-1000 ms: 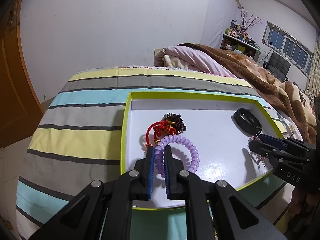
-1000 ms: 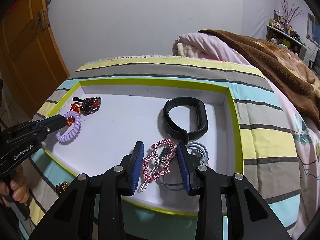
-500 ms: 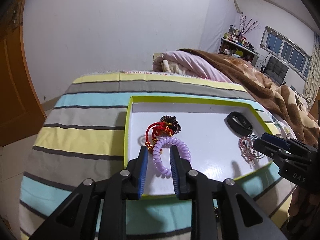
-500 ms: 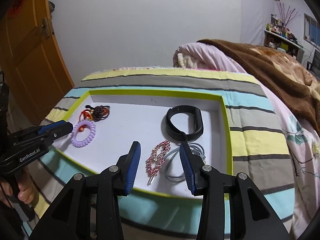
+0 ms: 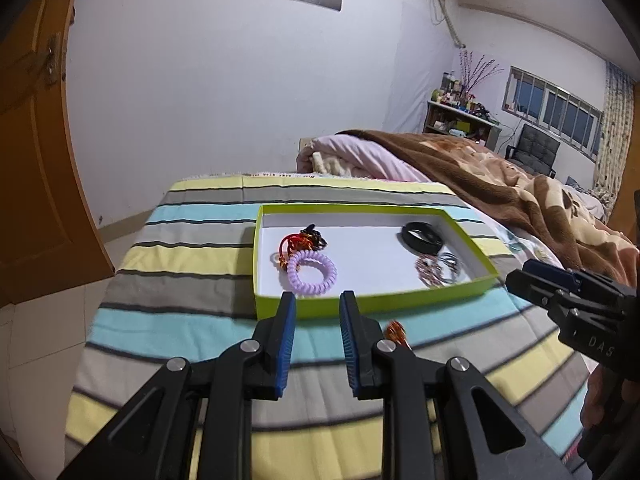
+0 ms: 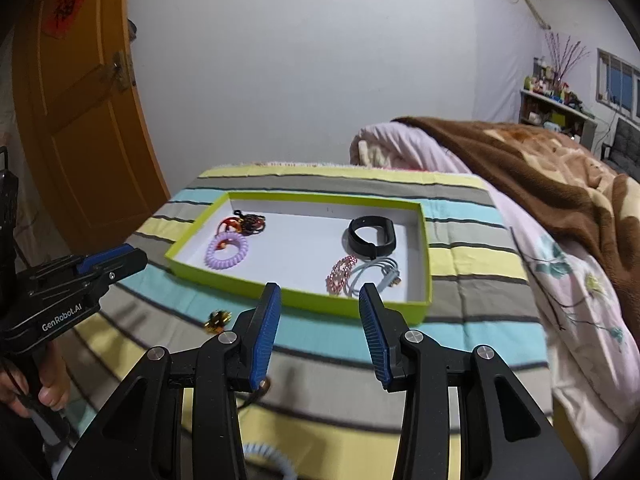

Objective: Organize jewelry
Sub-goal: 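Move both tools back toward the remaining hair ties on the bedspread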

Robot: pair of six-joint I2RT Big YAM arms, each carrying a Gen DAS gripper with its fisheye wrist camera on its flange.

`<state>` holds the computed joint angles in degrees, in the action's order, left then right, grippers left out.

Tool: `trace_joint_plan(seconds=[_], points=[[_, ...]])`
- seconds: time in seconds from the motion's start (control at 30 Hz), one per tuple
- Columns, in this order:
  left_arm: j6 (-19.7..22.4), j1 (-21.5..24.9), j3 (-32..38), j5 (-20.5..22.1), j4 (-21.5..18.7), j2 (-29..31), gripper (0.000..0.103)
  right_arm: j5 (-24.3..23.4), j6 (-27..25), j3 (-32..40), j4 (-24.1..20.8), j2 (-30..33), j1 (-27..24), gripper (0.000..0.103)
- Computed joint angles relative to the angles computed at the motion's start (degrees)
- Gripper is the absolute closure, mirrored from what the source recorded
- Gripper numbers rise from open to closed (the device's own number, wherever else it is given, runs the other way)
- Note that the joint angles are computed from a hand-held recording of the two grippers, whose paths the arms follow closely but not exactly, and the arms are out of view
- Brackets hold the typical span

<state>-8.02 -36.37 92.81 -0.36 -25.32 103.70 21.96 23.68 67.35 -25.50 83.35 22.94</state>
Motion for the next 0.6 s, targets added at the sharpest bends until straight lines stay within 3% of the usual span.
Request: trace_joint_plan(seconds=[0.33,0.6], points=[[0.3,-2.1,-13.8,-2.2,5.3,-10.3,0.080,7.4,5.1,-7.4,-2.0,-7.9,7.6,0.062],[-0.5,-3.7,-19.7,-3.0,7.1,-15.2,0.080,9.9,8.2,-10.9,-3.3,-11.9,11.4,0.062]])
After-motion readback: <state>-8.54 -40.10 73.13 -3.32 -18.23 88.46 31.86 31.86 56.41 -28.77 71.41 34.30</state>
